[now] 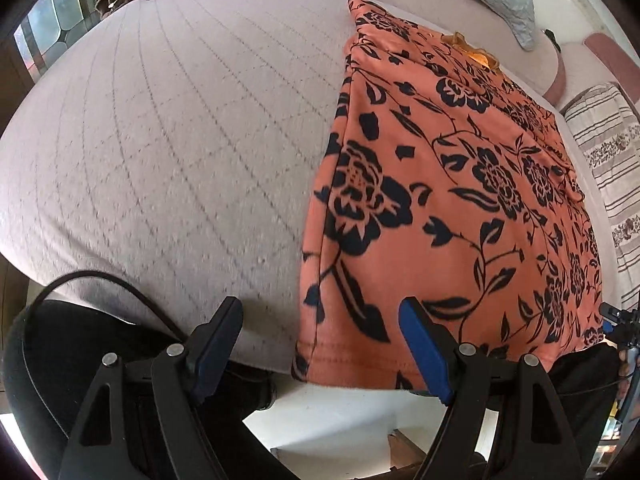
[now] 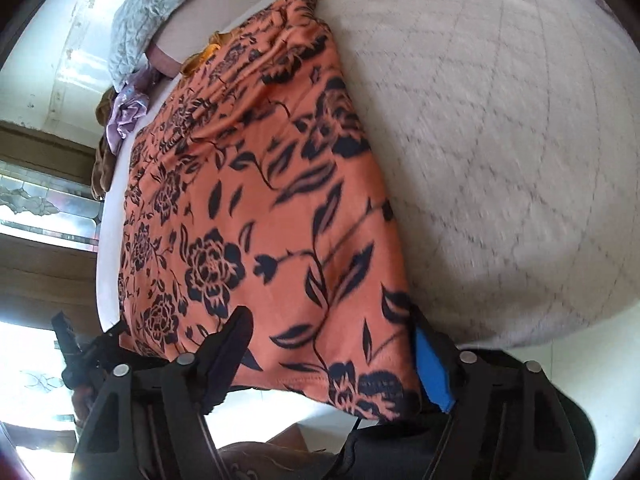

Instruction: Fold small clothes

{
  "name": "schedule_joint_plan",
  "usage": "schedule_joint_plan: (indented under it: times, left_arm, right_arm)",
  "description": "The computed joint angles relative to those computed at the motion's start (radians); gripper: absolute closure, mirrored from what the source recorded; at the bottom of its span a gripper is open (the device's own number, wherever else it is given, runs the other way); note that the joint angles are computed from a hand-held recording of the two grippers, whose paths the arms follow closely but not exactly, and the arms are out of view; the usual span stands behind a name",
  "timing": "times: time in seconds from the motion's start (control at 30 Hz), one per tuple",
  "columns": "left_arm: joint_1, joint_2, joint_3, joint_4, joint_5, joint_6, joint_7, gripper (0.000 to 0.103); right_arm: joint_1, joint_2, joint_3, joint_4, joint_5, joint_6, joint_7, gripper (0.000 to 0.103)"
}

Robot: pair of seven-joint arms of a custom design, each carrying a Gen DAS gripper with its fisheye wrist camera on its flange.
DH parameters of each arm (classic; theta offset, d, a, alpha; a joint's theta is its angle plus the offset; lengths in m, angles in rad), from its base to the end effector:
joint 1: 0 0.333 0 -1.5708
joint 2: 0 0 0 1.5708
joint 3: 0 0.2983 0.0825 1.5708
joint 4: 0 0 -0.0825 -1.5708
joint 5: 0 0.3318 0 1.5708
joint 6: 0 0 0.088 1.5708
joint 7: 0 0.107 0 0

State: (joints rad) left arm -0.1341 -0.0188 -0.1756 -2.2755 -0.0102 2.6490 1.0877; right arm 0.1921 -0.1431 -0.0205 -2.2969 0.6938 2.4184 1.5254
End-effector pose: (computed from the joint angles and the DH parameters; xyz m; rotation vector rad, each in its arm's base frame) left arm 0.4840 -0.1549 0.4211 -2.2635 1.8873 -0.5433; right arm 0.4676 0.0839 0.4469 -1.5864 2.0485 0.3024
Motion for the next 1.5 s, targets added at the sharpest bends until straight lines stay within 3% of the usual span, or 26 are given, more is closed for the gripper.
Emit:
schedule_joint_plan:
  times: [0.03,0.07,0.1,0.13,0.2,0.3,0.33,0.4,0.47,0.53,0.57,0.7,0.8,0.87,0.9,0.93,1.0,1.03,1.07,1.1,1.2,1.3,1.37,1.5]
  left_arm:
    - [-0.001,-0.006,0.0,-0.01,-0.014,0.009,0.007,0.023]
    - [-0.004,-0.01,-0.001,-0.02,-0.034,0.022,0.023,0.033]
    - [-0.005,-0.014,-0.003,-0.026,-0.021,0.022,0.018,0.05]
    - [-0.003,-0.022,-0.005,-0.028,0.023,0.007,-0.01,0.058]
    - [-0.004,-0.035,0.001,-0.044,-0.008,0.019,0.018,0.073]
    - [-0.004,-0.041,0.007,-0.045,-0.058,0.024,0.057,0.074]
    - [-0.006,-0.04,0.008,-0.046,-0.083,0.021,0.078,0.073]
    - [-0.01,-0.044,0.013,-0.054,-0.152,0.013,0.136,0.05]
    - [-0.008,-0.048,0.006,-0.069,-0.127,0.037,0.13,0.052]
    - [0.013,-0.05,-0.016,-0.064,-0.036,0.025,0.075,0.087]
    - [-0.006,-0.049,-0.001,-0.059,-0.065,0.024,0.106,0.094]
    - [-0.007,-0.115,-0.001,-0.083,-0.055,0.068,0.106,0.096]
    - [-0.016,-0.128,0.021,-0.084,-0.12,0.073,0.143,0.095]
    - [0.0,-0.093,0.013,-0.067,-0.088,0.051,0.109,0.093]
    - [0.003,-0.059,0.007,-0.043,-0.069,0.021,0.086,0.093]
    - [0.003,-0.04,0.006,-0.033,-0.07,-0.008,0.084,0.091]
    - [0.004,-0.023,0.0,-0.035,-0.034,0.014,0.045,0.082]
    - [0.001,-0.024,-0.001,-0.035,-0.036,0.017,0.048,0.08]
    - [0.0,-0.021,-0.002,-0.03,-0.028,0.015,0.046,0.081]
    - [0.0,-0.02,-0.003,-0.026,-0.011,0.014,0.039,0.097]
    - [-0.004,-0.052,0.001,-0.027,-0.049,0.064,0.075,0.098]
    - [-0.013,-0.115,0.022,-0.039,-0.149,0.124,0.135,0.097]
    - [-0.01,-0.115,0.021,-0.026,-0.149,0.136,0.139,0.097]
    - [0.003,-0.025,0.015,0.026,-0.126,0.023,0.105,0.097]
  right_arm:
    - [-0.001,-0.008,0.001,-0.011,-0.002,0.004,0.008,0.042]
    - [-0.001,-0.02,0.001,-0.026,-0.001,0.002,0.014,0.048]
    - [-0.001,-0.028,-0.005,-0.034,0.011,-0.007,0.009,0.062]
    - [0.0,-0.036,-0.011,-0.047,0.026,-0.021,0.0,0.071]
    - [0.0,-0.048,-0.009,-0.056,0.015,-0.02,-0.003,0.072]
    - [0.007,-0.052,-0.015,-0.057,0.053,-0.009,-0.014,0.07]
    - [0.008,-0.052,-0.016,-0.059,0.058,-0.005,-0.023,0.07]
    - [0.009,-0.045,-0.013,-0.055,0.052,-0.003,-0.025,0.07]
    - [0.01,-0.036,-0.012,-0.047,0.055,-0.005,-0.026,0.07]
    - [0.011,-0.028,-0.01,-0.035,0.051,-0.017,-0.035,0.07]
    - [0.011,-0.024,-0.009,-0.029,0.049,-0.02,-0.035,0.072]
    - [0.011,-0.038,-0.017,-0.026,0.104,-0.023,-0.063,0.086]
    - [0.017,-0.073,-0.032,-0.031,0.192,-0.01,-0.114,0.085]
    - [0.02,-0.058,-0.049,-0.017,0.244,-0.049,-0.159,0.082]
    - [0.015,-0.042,-0.045,-0.013,0.244,-0.056,-0.157,0.08]
    - [0.008,-0.026,-0.039,-0.011,0.231,-0.059,-0.134,0.068]
    - [-0.004,0.011,-0.025,0.003,0.188,-0.073,-0.091,0.062]
    - [-0.006,0.016,-0.021,0.011,0.188,-0.077,-0.093,0.043]
    - [-0.006,0.019,-0.023,0.011,0.231,-0.079,-0.116,0.041]
    - [-0.008,0.018,-0.019,0.009,0.241,-0.069,-0.122,0.043]
    - [-0.016,0.018,-0.003,0.018,0.144,-0.062,-0.075,0.094]
    - [-0.019,-0.025,-0.018,0.008,0.202,-0.04,-0.097,0.094]
    - [-0.017,-0.056,-0.032,0.007,0.257,-0.026,-0.129,0.094]
    - [-0.017,-0.015,-0.046,0.015,0.302,-0.04,-0.14,0.094]
